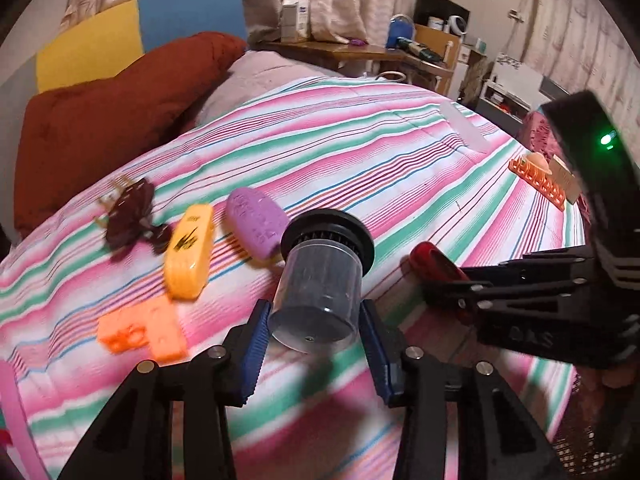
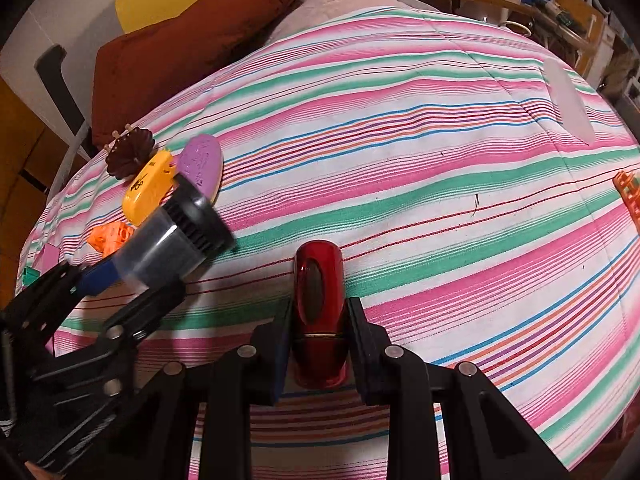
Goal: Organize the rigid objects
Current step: 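Grasp the black-lidded clear cup with the left tool while the right tool holds the red cylinder, then lift the clear cup with the left tool while the right tool lifts the red cylinder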
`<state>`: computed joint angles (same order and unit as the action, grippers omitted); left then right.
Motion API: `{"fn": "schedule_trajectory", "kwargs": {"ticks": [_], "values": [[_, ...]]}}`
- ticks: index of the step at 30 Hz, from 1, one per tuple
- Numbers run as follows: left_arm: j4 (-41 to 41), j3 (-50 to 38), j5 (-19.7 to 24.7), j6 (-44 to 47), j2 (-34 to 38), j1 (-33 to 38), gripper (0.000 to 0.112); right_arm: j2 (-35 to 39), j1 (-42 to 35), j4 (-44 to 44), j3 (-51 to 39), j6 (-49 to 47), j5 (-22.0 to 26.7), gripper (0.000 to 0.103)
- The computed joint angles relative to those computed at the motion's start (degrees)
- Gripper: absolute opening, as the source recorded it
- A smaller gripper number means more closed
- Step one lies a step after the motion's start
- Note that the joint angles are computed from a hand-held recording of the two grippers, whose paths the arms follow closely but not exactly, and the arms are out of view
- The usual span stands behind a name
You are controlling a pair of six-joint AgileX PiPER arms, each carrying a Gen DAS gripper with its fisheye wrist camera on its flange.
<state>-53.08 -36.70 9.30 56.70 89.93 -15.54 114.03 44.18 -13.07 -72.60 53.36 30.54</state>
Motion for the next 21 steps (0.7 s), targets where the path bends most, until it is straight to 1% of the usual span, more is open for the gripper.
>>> {"fn": "schedule_trajectory", "kwargs": {"ticks": [2,5,8,10,13,14,15,18,20,21], "values": [[7.8,0.9,2.1,-8.3,-3.0,0.9,0.044,-0.2,-0.1,0.1,0.2,-0.3,0.1,0.027],[16.5,1.4,4.9,-17.6,-5.8,2.0,0.044,-0.1,0.0,-0.1,-0.1,-0.2,0.5,0.027],[19.4,1.9,7.3,-20.0,-8.0,3.5,0.043,-0.1,0.0,-0.2,-0.3,-0.2,0.6,0.027],[21.7,2.5,7.8,-22.4,-9.3,3.8,0.043,0.2,0.1,-0.2,-0.6,-0.2,0.7,0.027],[19.6,2.6,9.7,-21.6,-10.8,4.9,0.043,0.3,0.1,-0.1,-0.8,-0.2,0.7,0.027],[20.5,2.9,9.3,-23.4,-11.6,4.7,0.043,0.3,0.2,-0.1,-0.8,-0.2,0.8,0.027],[23.2,3.1,8.3,-26.6,-12.0,3.6,0.043,0.3,0.1,0.0,-0.7,-0.3,0.7,0.027],[33.6,3.7,5.6,-37.3,-11.3,0.0,0.043,0.3,0.2,-0.2,-0.8,-0.3,0.9,0.027],[35.1,4.5,3.8,-39.7,-10.8,-1.1,0.043,0.0,0.1,-0.3,-0.5,-0.3,0.8,0.027],[37.6,5.1,2.4,-42.7,-11.0,-1.8,0.043,0.1,0.1,-0.2,-0.5,-0.4,0.8,0.027]]}}
